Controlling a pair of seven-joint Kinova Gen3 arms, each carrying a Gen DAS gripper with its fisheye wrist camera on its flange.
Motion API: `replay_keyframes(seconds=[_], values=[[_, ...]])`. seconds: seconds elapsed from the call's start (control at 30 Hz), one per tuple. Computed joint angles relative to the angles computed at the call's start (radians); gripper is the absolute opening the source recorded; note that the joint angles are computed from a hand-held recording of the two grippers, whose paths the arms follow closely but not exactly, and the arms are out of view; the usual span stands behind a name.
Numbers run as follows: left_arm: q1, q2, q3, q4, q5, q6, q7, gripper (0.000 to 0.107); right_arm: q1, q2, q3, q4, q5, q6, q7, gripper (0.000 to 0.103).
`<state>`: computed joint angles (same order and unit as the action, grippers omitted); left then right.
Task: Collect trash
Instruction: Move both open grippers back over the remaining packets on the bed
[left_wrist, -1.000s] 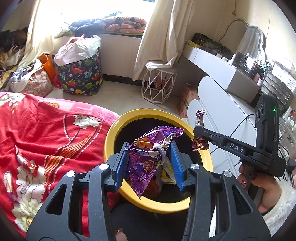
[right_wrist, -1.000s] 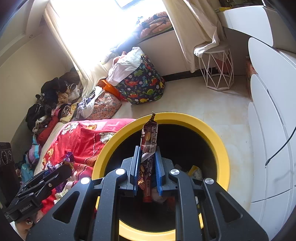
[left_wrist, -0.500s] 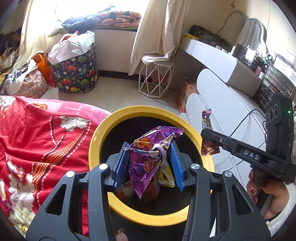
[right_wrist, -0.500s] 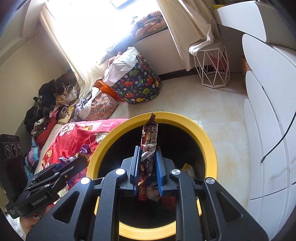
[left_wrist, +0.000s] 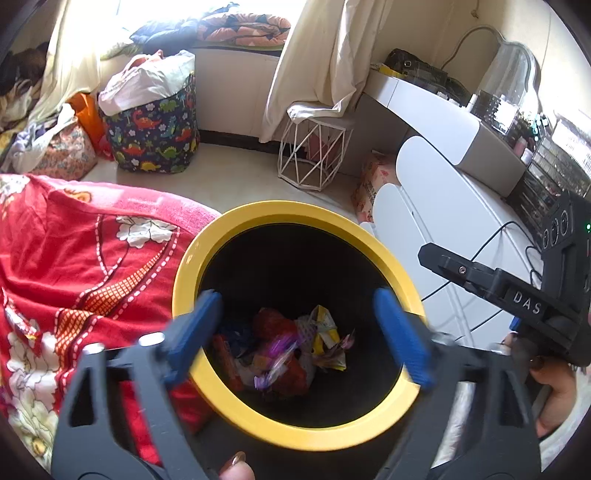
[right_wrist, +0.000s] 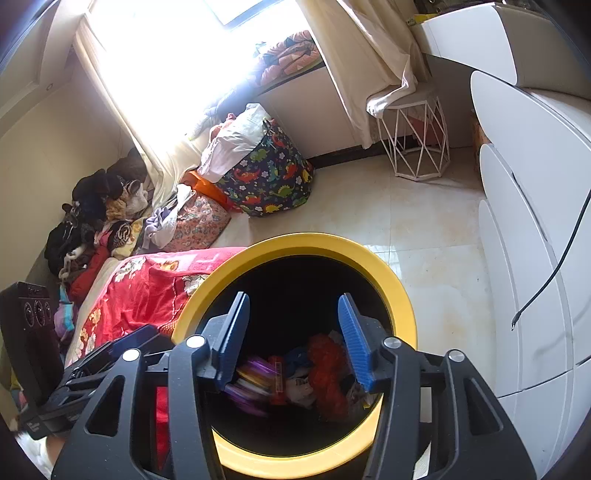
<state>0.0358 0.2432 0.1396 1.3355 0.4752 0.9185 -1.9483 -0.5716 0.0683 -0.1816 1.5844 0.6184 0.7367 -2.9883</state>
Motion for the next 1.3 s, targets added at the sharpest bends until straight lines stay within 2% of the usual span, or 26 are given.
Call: replay_keyframes(seconds=[0.07, 0.2, 0.57, 0.8, 1.0, 1.3], values=[[-0.005, -0.010, -0.002, 0.013, 0.010, -0.011, -0.004, 0.091, -0.007, -0.003, -0.001, 0.005, 0.026, 0.001, -0.026, 0.062], [0.003, -0.030, -0.013, 0.029, -0.016, -0.036, 0.019, 0.092, -0.017, -0.003, -0.009, -0.001, 0.061, 0.019, -0.039, 0.067], [-0.019, -0.099, -0.044, 0.087, -0.038, -0.106, 0.042, 0.092, -0.058, 0.018, -0.018, -0.044, 0.118, 0.046, -0.024, 0.074], [-0.033, -0.145, -0.072, 0.133, -0.072, -0.172, 0.072, 0.092, -0.094, 0.051, -0.010, -0.096, 0.114, 0.046, 0.031, 0.076], [-0.064, -0.164, -0.098, 0.154, -0.079, -0.185, 0.097, 0.092, -0.131, 0.099, 0.004, -0.162, 0.081, 0.036, 0.113, 0.076], [-0.130, -0.193, -0.147, 0.190, -0.088, -0.198, 0.132, 0.092, -0.181, 0.216, 0.034, -0.326, -0.060, 0.038, 0.346, 0.076]])
